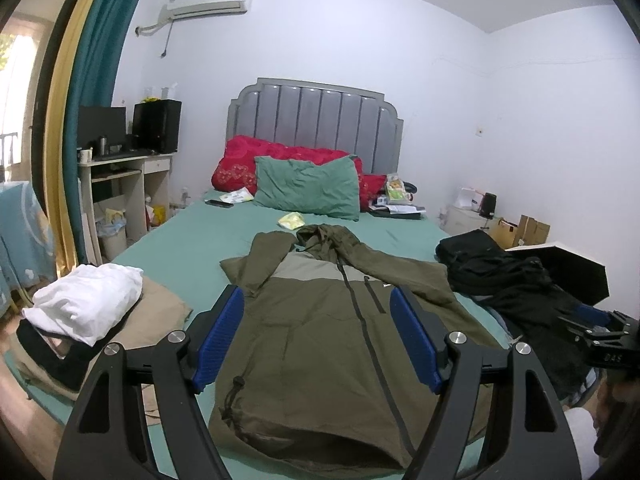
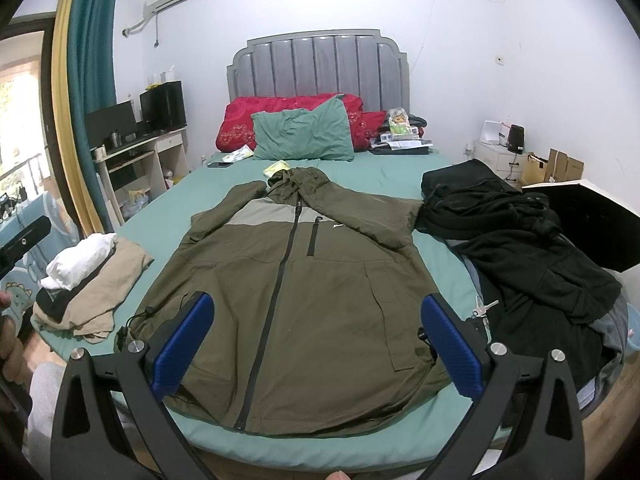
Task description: Fold large clothes
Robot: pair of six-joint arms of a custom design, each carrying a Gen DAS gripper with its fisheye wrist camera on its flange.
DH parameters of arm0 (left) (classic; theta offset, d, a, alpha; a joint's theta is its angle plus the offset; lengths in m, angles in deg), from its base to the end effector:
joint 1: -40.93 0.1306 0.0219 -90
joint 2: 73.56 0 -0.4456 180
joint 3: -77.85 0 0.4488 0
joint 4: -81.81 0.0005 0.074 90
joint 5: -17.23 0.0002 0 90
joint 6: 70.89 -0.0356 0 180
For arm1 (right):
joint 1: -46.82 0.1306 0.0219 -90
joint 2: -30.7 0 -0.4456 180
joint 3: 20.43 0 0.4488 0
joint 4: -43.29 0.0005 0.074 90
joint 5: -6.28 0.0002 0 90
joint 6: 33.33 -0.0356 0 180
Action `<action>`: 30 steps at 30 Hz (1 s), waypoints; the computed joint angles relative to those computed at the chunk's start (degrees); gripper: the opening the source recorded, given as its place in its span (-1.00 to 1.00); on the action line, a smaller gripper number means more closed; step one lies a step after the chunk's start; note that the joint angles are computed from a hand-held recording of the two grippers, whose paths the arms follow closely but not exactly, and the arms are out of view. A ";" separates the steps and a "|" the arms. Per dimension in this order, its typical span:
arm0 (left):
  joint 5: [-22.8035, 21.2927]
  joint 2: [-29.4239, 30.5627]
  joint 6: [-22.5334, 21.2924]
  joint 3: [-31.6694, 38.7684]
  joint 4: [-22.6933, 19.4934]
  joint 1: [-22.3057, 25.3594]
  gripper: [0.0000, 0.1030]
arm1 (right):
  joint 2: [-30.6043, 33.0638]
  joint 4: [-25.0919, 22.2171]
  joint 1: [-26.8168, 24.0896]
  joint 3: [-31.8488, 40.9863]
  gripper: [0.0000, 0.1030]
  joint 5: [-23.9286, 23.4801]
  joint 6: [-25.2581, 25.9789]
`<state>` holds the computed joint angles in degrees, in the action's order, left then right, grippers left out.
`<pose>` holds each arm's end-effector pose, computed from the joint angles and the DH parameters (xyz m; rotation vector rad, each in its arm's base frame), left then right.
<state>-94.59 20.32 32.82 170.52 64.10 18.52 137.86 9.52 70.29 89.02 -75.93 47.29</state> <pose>0.5613 -0.2177 0.5308 -0.1143 1.8737 -0.0710 0.6395 0.2719 0.5171 -0.1797 2.1132 0.1973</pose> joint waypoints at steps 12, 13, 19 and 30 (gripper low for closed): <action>0.72 0.05 -0.04 -0.06 0.77 -0.09 0.52 | -0.01 -0.30 -0.34 0.44 0.98 -0.37 0.13; 0.86 0.05 0.05 -0.08 0.82 -0.06 0.52 | -0.06 -0.21 -0.31 0.32 0.98 -0.32 0.10; 1.72 -0.16 0.12 -0.31 0.86 -0.02 0.52 | 0.05 -0.23 -0.37 0.51 0.98 -0.41 0.08; 0.34 -0.20 0.18 -0.12 0.79 -0.52 0.52 | 0.00 -0.18 -0.37 0.44 0.98 -0.41 0.18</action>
<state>-94.25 20.13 33.00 170.40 64.89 17.99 137.87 9.34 69.93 89.45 -76.34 47.46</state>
